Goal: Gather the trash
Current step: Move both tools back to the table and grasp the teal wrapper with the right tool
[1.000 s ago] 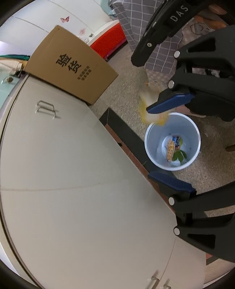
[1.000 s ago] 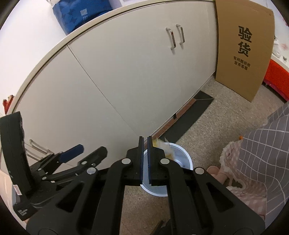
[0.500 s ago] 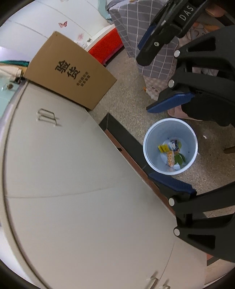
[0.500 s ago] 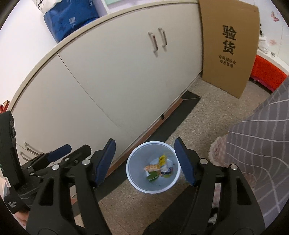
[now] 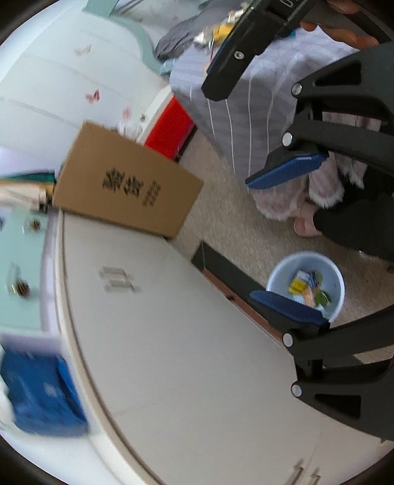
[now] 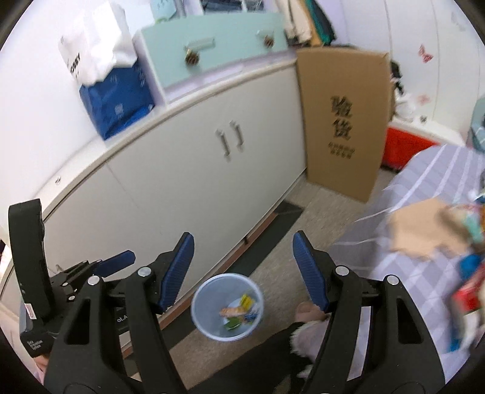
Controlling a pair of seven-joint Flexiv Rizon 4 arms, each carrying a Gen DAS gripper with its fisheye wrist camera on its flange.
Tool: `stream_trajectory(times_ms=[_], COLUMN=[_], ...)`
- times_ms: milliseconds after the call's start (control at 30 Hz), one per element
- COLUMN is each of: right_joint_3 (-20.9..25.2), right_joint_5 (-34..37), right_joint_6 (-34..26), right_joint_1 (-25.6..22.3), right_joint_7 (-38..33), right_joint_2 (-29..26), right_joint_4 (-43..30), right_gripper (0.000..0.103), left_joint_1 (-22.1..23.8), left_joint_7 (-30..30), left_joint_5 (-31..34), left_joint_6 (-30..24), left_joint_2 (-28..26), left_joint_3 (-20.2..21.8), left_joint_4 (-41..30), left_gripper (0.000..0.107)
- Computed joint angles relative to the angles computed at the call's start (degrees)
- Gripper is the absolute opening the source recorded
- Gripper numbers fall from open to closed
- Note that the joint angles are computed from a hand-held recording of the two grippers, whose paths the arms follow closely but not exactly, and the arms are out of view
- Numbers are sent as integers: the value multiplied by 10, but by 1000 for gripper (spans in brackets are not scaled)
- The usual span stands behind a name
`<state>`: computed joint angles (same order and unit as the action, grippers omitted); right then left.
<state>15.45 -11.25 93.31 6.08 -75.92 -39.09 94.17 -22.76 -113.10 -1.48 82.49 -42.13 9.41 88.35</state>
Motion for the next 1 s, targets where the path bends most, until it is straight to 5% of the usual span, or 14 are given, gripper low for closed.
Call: stream_trajectory(times_ms=[233,467,733,1000], right_joint_3=[-34,-84,-93,-130], right_joint_5=[-11,-15,9,3], right_joint_6=[-37,-180,-315,-352], right_joint_1=[-38,-50,-55,-27], right_joint_7=[-32,-90,-171,-183], right_joint_2=[49,49,-6,-52], right_joint_4=[17,-28,-124,-177], right_gripper=[67,66,49,26], left_joint_1=[-36,-34,-44,-36], left_joint_7=[25,83,77,83], left_joint_5=[12,-4,-6,-1], left_joint_6=[-38,-129,-232,-290], left_joint_2=[-32,-96,-178,-228], left_joint_3=[-18,-78,-76,-84], left_joint_4=[-108,-243,-396,-484], left_gripper=[68,68,68,68])
